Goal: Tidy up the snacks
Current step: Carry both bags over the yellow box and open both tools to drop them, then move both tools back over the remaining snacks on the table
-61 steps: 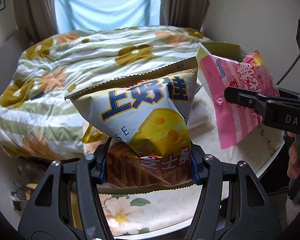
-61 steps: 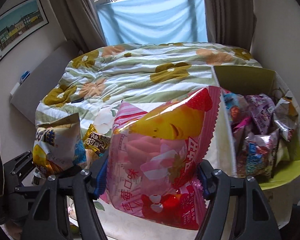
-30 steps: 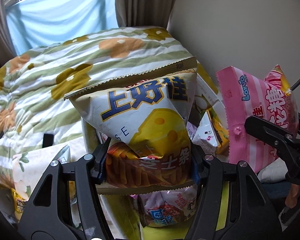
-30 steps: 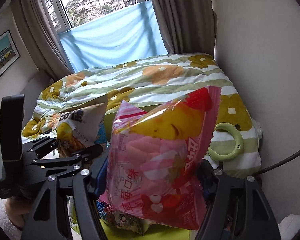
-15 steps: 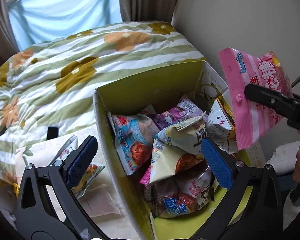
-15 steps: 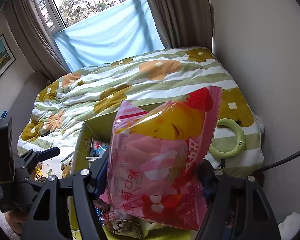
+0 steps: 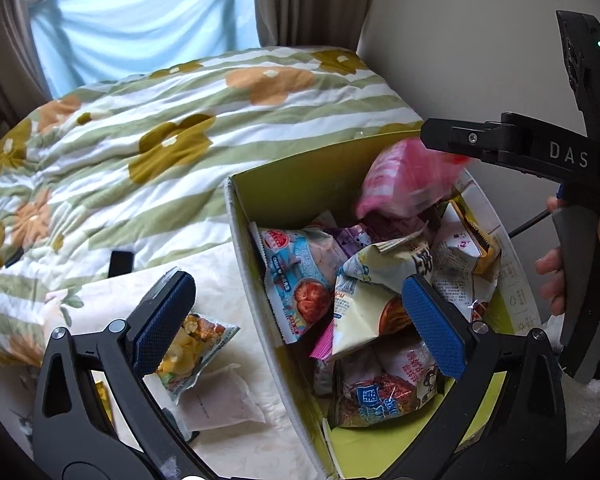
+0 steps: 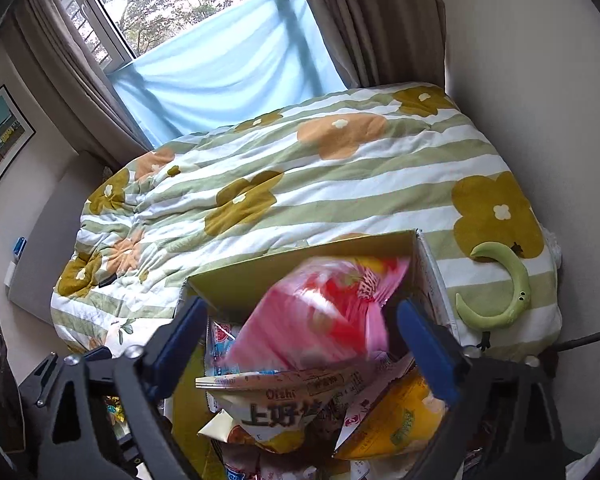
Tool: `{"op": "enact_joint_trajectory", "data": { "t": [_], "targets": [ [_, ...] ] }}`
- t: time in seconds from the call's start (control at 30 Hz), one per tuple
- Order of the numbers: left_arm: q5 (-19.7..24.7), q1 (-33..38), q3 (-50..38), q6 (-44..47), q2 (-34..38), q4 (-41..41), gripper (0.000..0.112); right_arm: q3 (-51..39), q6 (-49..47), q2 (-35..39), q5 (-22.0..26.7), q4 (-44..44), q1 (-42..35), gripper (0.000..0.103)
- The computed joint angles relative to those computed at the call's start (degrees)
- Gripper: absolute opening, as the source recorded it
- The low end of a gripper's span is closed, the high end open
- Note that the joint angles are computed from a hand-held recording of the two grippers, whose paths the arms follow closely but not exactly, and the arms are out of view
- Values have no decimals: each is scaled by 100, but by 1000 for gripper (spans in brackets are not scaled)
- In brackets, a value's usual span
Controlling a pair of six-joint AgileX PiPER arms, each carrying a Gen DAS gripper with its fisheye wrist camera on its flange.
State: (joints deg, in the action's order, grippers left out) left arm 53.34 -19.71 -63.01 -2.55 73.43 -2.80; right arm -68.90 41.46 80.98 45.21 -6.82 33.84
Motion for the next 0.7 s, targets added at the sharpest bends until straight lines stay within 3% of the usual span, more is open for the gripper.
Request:
{"op": "enact_joint_trajectory", "data": {
  "t": [0.17, 0.4, 0.7],
  "targets": [
    [14, -60, 172, -181, -194, 105, 102, 433, 456, -354, -180, -475, 328, 102],
    [148, -250, 250, -560, -536, 329, 102, 440, 689, -628, 263, -922, 732, 102],
    [924, -728, -73, -1530, -1531, 1250, 102, -152, 1501, -1031, 1578, -2063, 2136, 102]
  ]
}}
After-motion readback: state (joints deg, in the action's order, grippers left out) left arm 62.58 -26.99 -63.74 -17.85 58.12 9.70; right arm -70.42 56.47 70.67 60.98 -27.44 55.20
